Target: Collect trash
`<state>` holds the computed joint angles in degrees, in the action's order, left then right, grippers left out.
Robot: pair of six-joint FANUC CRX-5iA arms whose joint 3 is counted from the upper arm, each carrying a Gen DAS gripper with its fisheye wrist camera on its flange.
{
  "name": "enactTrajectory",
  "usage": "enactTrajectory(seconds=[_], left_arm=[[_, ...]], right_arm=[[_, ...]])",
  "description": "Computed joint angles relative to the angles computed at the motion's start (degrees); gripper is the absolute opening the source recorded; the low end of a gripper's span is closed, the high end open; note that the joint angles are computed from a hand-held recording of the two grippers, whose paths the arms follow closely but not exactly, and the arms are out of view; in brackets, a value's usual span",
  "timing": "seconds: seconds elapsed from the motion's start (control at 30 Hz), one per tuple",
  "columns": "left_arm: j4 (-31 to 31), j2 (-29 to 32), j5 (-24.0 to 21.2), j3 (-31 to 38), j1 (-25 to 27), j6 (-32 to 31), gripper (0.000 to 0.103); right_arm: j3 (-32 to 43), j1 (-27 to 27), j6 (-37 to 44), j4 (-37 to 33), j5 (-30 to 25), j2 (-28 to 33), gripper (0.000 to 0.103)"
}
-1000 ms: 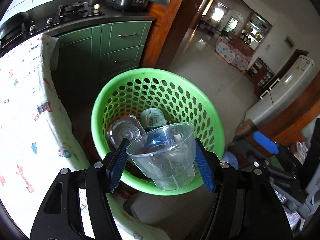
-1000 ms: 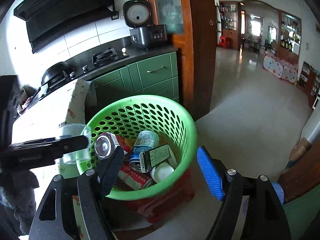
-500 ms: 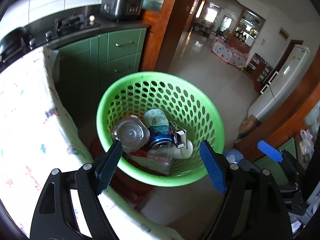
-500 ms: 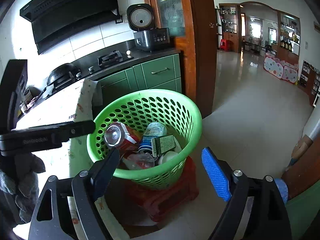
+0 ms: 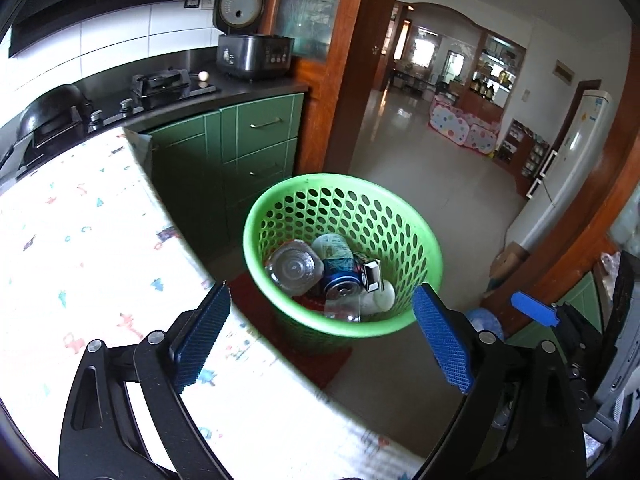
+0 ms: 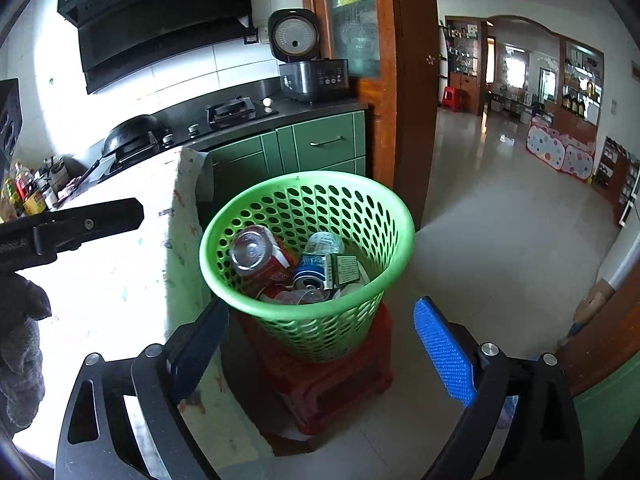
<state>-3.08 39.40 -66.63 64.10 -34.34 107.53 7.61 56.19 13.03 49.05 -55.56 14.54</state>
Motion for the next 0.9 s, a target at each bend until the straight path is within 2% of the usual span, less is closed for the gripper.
enactTrajectory(seconds=[0.3, 0.5, 0.9], left_arm=[[-6.8, -12.5, 5.4, -16.2, -1.0, 4.2, 0.097], [-14.0, -17.7, 3.5, -21.0, -2.7, 7.5, 0.098], [-22.2, -27.0, 5.1, -32.0, -5.0, 16.0, 0.098]], right_arm=[[0.2, 3.6, -0.2, 0.6, -1.6, -0.4, 0.093], [0.6, 5.2, -0.9, 0.5, -1.1, -0.1, 0.094], [2.1, 8.1, 1.0, 0.9, -0.7, 0.7, 0.094]])
